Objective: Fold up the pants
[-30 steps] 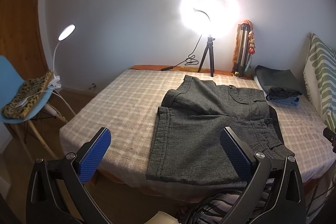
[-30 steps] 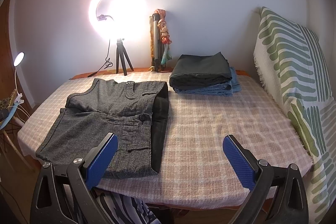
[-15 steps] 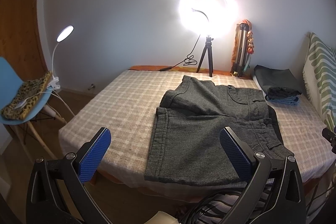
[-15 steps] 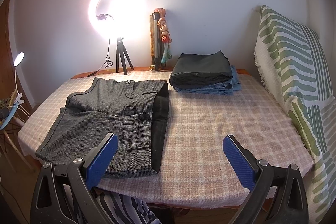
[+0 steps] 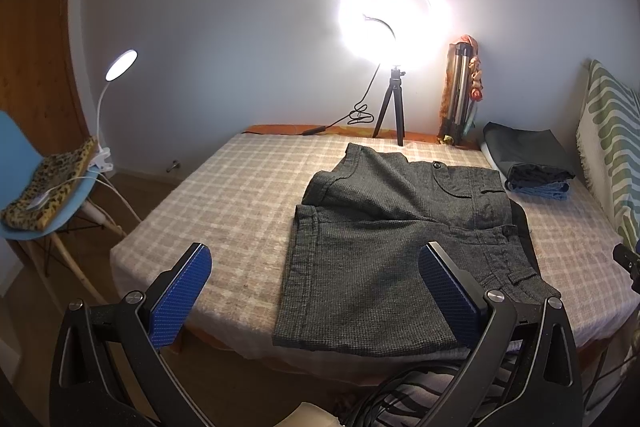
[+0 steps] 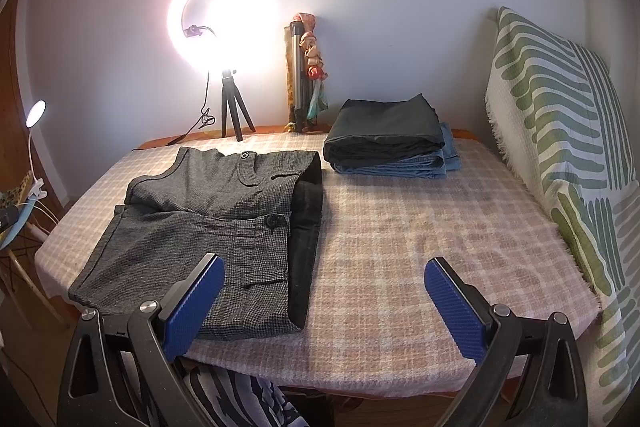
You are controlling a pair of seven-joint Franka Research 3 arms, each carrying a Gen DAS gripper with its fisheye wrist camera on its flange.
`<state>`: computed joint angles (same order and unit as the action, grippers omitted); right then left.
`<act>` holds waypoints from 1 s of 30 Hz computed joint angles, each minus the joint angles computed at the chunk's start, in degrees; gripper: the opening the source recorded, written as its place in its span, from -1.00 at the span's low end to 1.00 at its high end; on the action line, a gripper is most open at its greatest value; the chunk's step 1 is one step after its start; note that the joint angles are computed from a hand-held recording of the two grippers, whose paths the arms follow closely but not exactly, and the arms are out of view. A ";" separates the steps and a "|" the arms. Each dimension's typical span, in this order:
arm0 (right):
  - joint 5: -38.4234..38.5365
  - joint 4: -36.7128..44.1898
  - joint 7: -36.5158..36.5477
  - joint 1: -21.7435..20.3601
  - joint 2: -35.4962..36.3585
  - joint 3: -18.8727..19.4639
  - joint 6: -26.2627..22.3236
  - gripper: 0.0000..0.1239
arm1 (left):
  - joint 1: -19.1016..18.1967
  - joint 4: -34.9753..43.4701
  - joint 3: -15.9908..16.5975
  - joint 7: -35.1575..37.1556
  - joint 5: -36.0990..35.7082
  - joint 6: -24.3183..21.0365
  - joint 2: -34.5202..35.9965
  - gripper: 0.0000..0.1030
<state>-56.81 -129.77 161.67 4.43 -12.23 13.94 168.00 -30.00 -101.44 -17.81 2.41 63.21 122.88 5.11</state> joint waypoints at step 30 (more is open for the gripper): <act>0.25 1.11 0.58 1.20 2.72 -2.01 -0.31 0.63 | 1.20 0.61 1.80 2.96 -2.31 3.51 2.47 0.99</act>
